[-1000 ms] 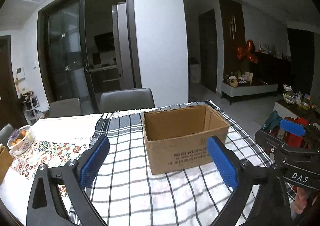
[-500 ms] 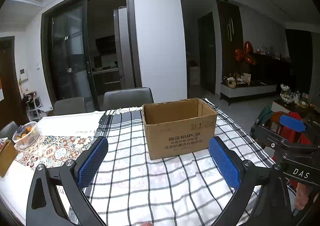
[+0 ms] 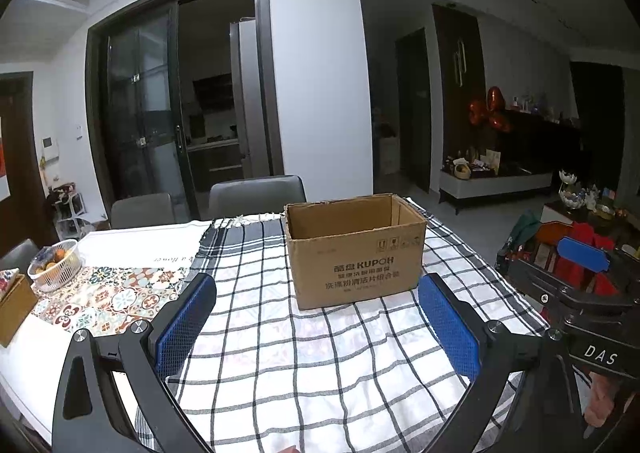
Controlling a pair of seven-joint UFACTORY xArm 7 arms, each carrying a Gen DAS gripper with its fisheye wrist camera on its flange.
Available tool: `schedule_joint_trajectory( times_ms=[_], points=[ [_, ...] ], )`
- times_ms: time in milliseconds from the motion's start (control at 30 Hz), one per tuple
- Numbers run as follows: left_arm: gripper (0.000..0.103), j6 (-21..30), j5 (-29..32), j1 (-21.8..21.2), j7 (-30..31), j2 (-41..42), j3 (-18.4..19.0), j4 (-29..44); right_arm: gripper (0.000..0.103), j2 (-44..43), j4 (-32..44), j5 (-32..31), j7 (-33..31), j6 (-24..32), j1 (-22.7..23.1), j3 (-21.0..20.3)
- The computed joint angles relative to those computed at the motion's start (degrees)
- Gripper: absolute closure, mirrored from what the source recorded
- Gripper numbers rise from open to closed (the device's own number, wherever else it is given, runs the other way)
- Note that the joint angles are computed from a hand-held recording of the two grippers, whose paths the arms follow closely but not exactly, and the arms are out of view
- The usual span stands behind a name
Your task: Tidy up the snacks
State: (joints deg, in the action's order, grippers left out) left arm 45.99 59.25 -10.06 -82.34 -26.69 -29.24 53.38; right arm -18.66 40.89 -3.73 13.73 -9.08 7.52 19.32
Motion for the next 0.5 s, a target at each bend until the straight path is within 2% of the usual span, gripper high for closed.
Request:
schedule_joint_trajectory(
  times_ms=[133, 500],
  points=[
    [0.000, 0.3, 0.2, 0.0, -0.1, 0.1, -0.3, 0.1, 0.018, -0.3, -0.7, 0.2, -0.1, -0.2, 2.0, -1.9],
    [0.000, 0.9, 0.9, -0.6, -0.8, 0.5, -0.3, 0.2, 0.018, -1.0, -1.5, 0.6, -0.3, -0.6, 2.0, -2.0]
  ],
)
